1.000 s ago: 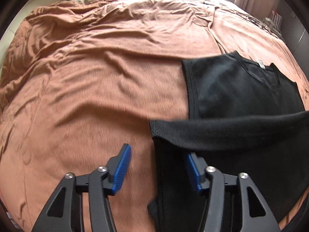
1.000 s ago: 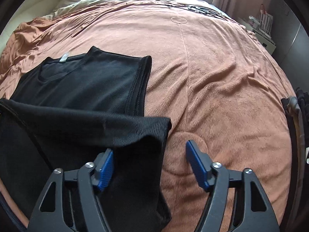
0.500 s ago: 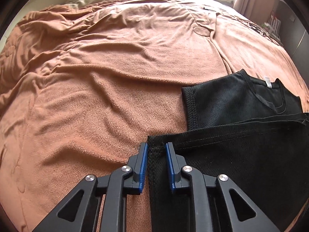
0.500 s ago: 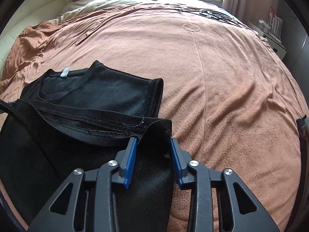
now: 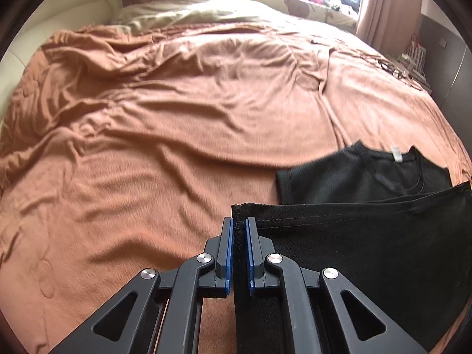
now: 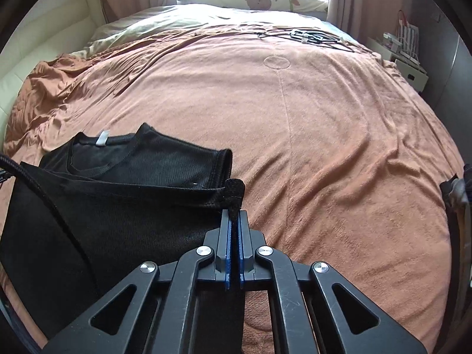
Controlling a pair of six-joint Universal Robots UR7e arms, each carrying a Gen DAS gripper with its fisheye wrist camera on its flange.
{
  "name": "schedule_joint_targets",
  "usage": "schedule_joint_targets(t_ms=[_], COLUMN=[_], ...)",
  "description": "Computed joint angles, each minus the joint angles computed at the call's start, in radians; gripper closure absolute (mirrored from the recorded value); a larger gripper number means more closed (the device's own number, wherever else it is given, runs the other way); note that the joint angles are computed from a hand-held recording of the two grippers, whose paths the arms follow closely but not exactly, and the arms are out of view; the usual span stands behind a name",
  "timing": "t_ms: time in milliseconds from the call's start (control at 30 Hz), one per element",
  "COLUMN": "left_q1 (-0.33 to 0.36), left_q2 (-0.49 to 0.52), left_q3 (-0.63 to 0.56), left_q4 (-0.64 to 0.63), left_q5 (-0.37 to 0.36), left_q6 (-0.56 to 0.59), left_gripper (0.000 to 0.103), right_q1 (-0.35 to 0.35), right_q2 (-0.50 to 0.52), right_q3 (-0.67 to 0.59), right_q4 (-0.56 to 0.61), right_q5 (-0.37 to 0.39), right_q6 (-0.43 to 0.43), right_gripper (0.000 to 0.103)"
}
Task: Fold small clothes
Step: 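Grasp the folded edge with both grippers and fold it over the collar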
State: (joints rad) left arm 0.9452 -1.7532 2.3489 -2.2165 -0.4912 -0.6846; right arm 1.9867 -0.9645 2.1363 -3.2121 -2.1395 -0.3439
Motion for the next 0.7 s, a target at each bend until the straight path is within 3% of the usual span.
schedule_joint_targets(t_ms=[200, 700], left_q1=[0.003, 0.136], left_q2=[0.079, 0.268], left_q3=[-0.064, -0.177], left_q4=[-0.034, -0.263], left_q5=[0.070, 0.077], left_q6=[0.058, 0.270], left_gripper=[0.095, 0.095], right_q1=[0.009, 0.000], right_q2=[0.024, 0.189], right_q3=[-0.044, -0.242], right_q4=[0.002, 0.044], right_q5=[-0.026, -0.101], right_q6=[0.006, -0.026], right_gripper=[0.103, 0.103])
